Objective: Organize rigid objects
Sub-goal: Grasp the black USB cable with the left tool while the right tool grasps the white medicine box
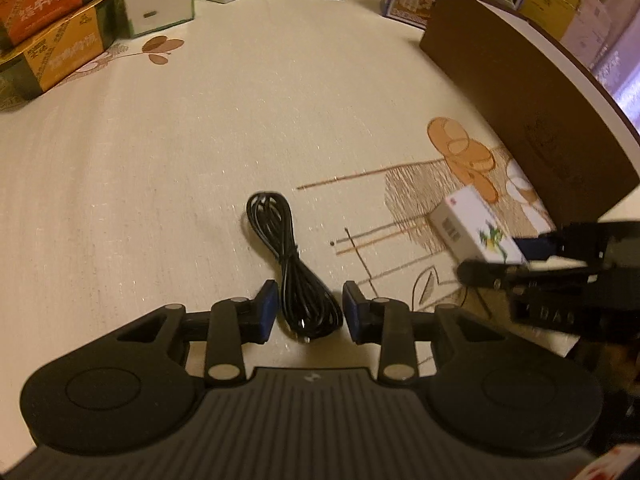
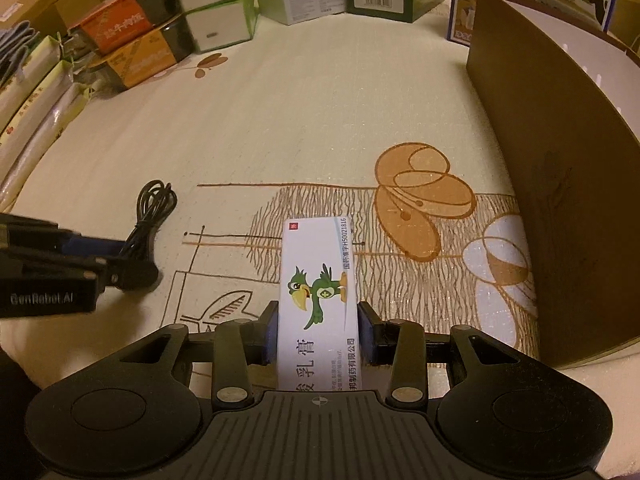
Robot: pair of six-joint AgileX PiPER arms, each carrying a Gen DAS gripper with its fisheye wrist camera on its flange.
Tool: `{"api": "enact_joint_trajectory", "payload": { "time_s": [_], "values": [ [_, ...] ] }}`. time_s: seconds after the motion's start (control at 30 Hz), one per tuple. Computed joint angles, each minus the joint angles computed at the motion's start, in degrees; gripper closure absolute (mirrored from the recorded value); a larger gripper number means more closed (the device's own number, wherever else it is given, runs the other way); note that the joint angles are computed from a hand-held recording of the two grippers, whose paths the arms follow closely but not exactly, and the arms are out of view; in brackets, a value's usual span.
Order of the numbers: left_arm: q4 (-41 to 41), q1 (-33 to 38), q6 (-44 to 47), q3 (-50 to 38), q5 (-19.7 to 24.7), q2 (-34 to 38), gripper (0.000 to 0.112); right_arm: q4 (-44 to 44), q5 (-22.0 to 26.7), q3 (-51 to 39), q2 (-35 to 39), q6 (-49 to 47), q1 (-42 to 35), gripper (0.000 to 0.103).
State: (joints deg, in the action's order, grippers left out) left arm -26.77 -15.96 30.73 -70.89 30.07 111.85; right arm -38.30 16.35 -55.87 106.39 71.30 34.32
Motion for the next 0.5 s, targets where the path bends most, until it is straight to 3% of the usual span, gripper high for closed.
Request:
{"api": "enact_joint_trajectory", "payload": {
  "time_s": [0.07,0.2,0.37,0.47,0.5],
  "values": [
    [1.10,-0.04,-2.76,-1.21,0.55,0.46,0.074,-0.68,-0.61,0.00,0.06,0.70,-0.17,0.056],
    [4.93,-0.29,-8.07,-4.85,2.19,2.67,0.076,-6.54,-0.53,-0.65,0.92,5.93,-0.19,0.054],
    [7.15,-1.03,-9.98,-6.88,2.92,3.98,0.088,-9.39,-0.90,-0.75,1.39,7.86,-0.38,0.054],
    [8.51,-1.65,-10.69,-7.35,2.95,4.27,0.095,-10.18,-0.18,-0.76,1.54,8.28,0.01,0.067],
    [8.70,-1.85,-10.87,-7.35,2.93,4.26,0.097,-10.89,-0.15,-0.54,1.44,8.96,0.10,0.068]
  ]
}}
